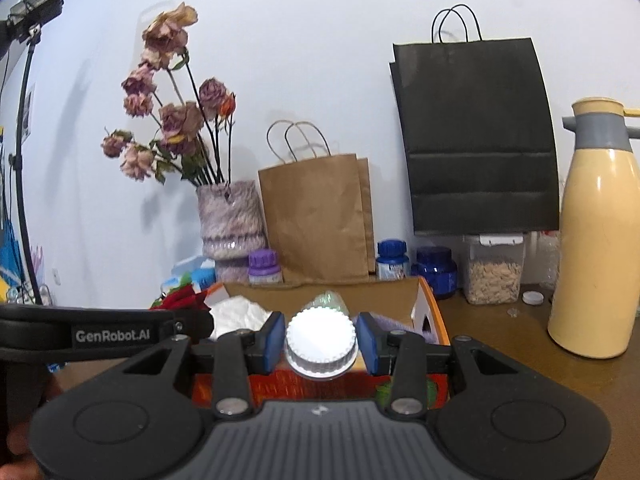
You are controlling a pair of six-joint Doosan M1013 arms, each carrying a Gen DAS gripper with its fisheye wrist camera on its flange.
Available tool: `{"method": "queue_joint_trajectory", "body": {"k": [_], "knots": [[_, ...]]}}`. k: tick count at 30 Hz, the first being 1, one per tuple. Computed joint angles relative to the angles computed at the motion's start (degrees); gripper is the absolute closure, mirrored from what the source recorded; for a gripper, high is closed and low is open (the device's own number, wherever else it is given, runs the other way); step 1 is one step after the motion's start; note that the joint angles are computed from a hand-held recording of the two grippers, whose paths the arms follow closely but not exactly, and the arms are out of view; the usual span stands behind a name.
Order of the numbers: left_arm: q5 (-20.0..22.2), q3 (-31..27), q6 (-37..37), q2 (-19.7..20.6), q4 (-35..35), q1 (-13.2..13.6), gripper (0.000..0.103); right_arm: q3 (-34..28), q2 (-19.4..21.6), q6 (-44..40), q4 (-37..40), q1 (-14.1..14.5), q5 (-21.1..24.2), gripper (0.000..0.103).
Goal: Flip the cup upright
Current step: 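Close the left gripper on the red flower while the right gripper holds the cap, then lower the red flower and bottle cap into the box and open both grippers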
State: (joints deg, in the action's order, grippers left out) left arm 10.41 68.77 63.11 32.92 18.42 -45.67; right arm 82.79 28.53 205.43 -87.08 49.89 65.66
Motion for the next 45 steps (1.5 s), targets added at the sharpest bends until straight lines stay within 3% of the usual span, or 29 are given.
{"method": "queue_joint_trajectory", "body": {"k": [7,16,31,34,36,38,40,42,45], "knots": [[1.1,-4.7,-2.6,2.7,1.6,0.5,0.051,-2.4,1.2,-0.6,-1.7,-1.7,0.5,0.064],[3.9,-12.6,-5.3,7.6,4.9,0.9,0.051,-4.6,2.5,-1.8,-1.9,-5.0,-2.2,0.064],[10.6,-24.5,1.0,14.8,2.7,1.8,0.050,-7.9,4.4,-8.8,0.9,-9.1,-8.1,0.064],[11.9,-25.6,1.7,15.4,2.5,2.1,0.048,-8.2,4.5,-10.5,2.7,-9.5,-9.0,0.064],[12.0,-25.7,2.0,15.5,2.3,2.2,0.035,-8.3,4.6,-11.1,4.0,-9.6,-9.3,0.064],[11.5,-25.1,0.1,15.2,4.4,2.2,0.021,-8.3,4.5,-11.1,4.9,-9.7,-9.4,0.050],[10.7,-24.3,-2.0,14.9,6.8,2.2,0.015,-8.3,4.5,-10.8,5.2,-9.7,-9.2,0.019],[10.2,-23.7,-4.1,14.6,9.1,2.2,0.000,-8.1,4.5,-10.2,4.6,-9.5,-8.6,0.008],[9.0,-22.4,-8.7,14.0,14.0,2.2,0.000,-7.8,4.3,-8.8,4.0,-9.4,-8.1,0.000]]}}
